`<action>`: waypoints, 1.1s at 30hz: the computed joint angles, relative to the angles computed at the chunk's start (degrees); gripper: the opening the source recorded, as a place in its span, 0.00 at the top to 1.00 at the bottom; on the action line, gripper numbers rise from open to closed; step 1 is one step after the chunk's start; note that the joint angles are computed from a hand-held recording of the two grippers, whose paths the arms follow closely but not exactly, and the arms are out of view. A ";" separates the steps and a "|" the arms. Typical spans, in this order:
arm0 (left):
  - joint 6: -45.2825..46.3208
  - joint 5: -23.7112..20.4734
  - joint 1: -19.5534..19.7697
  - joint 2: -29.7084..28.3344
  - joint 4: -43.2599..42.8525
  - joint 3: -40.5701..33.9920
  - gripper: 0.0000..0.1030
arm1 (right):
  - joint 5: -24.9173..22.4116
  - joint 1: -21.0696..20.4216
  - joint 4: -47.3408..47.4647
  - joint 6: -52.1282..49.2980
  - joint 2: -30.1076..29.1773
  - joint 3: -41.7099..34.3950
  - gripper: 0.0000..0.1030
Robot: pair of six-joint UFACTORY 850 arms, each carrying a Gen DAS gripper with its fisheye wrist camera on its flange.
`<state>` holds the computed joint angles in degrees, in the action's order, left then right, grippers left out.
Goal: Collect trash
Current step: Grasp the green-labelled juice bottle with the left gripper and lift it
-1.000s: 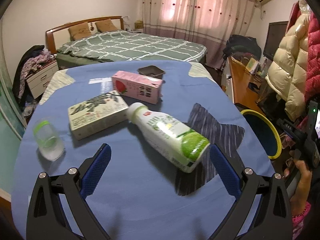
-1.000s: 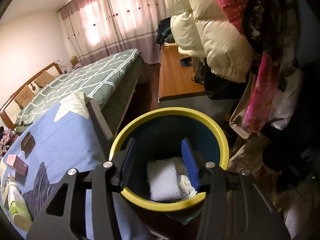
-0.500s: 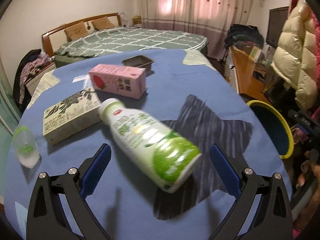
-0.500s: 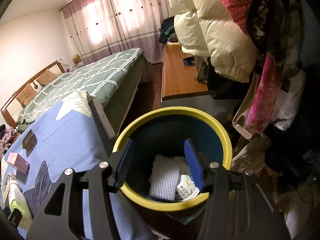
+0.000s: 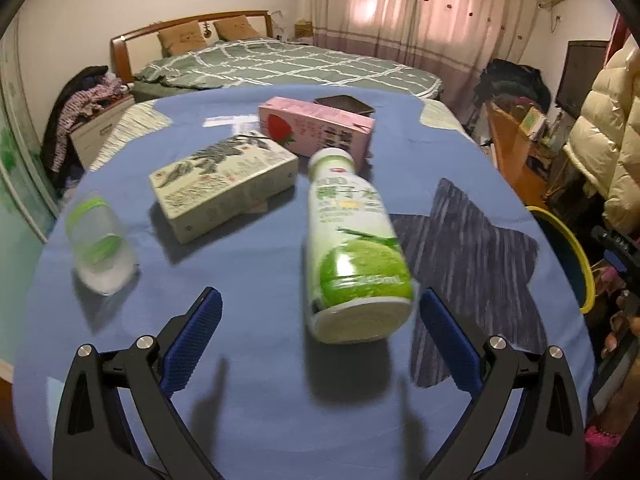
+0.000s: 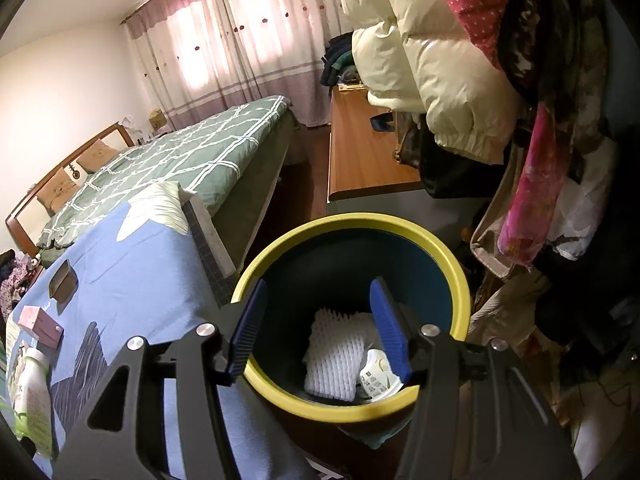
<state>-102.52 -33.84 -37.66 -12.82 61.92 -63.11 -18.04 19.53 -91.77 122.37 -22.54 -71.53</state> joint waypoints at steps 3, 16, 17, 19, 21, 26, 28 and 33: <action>1.64 -1.66 -0.90 -1.87 0.67 -1.58 0.07 | 0.24 -0.08 0.20 -0.11 -0.04 -0.16 0.48; 5.17 -5.64 -2.05 -2.01 2.69 -2.40 0.50 | 1.52 -0.43 1.32 -1.20 -0.18 -0.57 0.49; 4.44 -6.74 -2.50 -1.14 4.47 -2.19 0.50 | 1.50 -0.44 1.52 -1.47 -0.24 -0.67 0.48; 3.74 -7.98 -2.96 0.32 6.65 -2.06 0.50 | 1.40 -0.42 1.04 -1.04 -0.14 -0.51 0.49; 2.89 -9.30 -3.32 1.61 9.29 -2.18 0.50 | 1.27 -0.44 0.90 -1.11 -0.22 -0.60 0.49; 5.20 -10.07 -2.43 1.90 10.19 -4.35 0.50 | 1.04 -0.33 0.14 -0.43 -0.16 -0.49 0.49; 6.23 -9.12 -1.48 1.32 9.82 -5.38 0.50 | 1.06 -0.33 0.14 -0.43 -0.18 -0.50 0.49; 7.63 -8.99 -0.73 -0.13 9.24 -7.49 0.50 | 1.46 -0.47 0.46 -0.83 -0.22 -0.59 0.49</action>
